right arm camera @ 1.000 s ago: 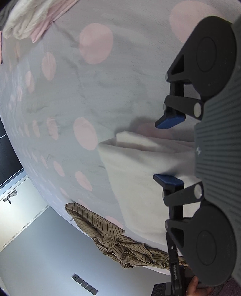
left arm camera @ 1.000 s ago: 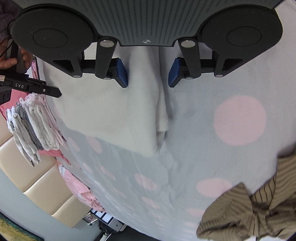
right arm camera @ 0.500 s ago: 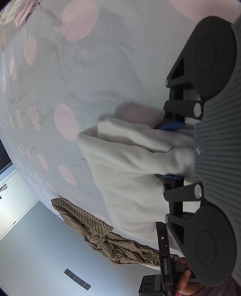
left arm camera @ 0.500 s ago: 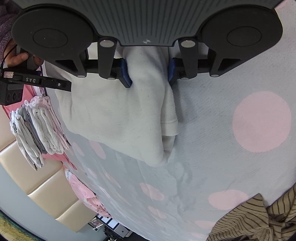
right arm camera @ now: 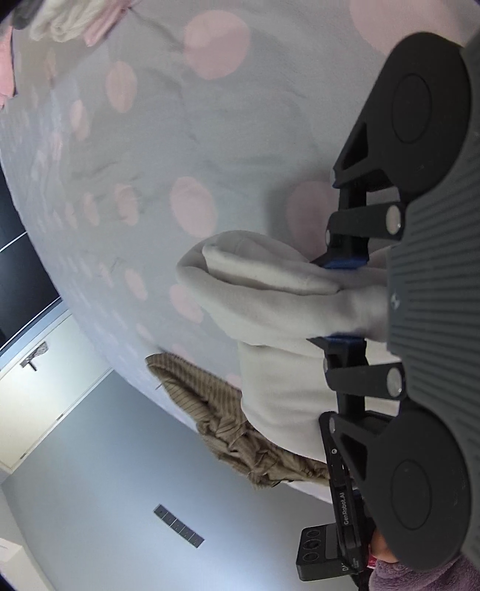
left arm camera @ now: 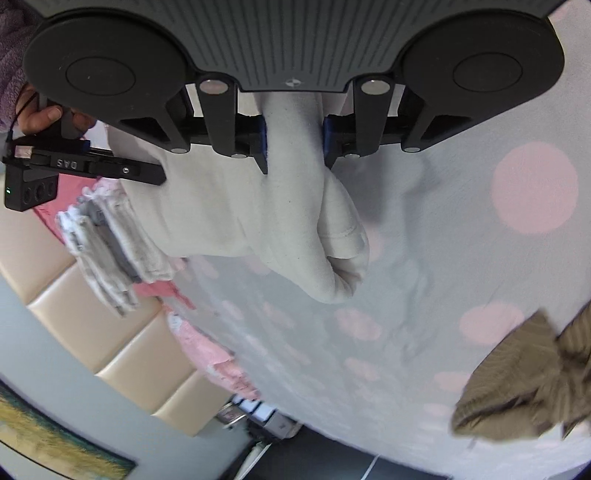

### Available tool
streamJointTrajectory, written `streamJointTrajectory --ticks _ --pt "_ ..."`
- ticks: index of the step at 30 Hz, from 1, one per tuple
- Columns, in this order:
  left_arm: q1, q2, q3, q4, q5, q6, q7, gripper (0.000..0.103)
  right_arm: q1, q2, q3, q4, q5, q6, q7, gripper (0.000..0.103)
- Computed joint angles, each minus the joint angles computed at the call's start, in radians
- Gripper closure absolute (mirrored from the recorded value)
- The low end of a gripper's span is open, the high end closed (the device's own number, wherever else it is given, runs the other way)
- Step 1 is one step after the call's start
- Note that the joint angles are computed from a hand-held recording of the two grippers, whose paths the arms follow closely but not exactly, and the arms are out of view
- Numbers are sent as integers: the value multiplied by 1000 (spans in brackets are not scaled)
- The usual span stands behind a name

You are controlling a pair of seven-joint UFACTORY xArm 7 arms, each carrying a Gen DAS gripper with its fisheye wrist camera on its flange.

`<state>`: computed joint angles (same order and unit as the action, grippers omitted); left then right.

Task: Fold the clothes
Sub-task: 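Grasp the folded cream shirt with both grippers and lift it, then carry the held shirt with both grippers to the clothes stack by the headboard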

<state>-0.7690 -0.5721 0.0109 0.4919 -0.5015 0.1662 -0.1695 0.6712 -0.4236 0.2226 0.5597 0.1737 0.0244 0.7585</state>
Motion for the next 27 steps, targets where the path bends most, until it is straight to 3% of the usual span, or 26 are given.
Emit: streamJointTrajectory --ticks 3,6,11,15,18,21,27 --pt "-41 4 6 58 -11 -20 12 81 28 -114 -54 -19 25 57 -15 68" --pt "-100 48 23 146 -35 -44 30 81 4 -244 -88 -12 21 168 -59 68" --pt "-268 204 99 358 -135 -110 143 81 -91 -430 -135 78 -10 432 -179 68" --pt "-370 405 140 612 -273 -105 265 81 -180 -525 -198 174 -31 624 -280 68" --pt "-364 581 121 835 -336 -61 308 81 -250 -545 -253 251 -48 737 -360 68" --pt "-327 755 80 1063 -327 -15 287 81 -317 -535 -309 336 -64 823 -440 68" --pt "-292 1063 47 1469 -184 50 140 81 -428 -492 -388 398 -43 824 -557 68"
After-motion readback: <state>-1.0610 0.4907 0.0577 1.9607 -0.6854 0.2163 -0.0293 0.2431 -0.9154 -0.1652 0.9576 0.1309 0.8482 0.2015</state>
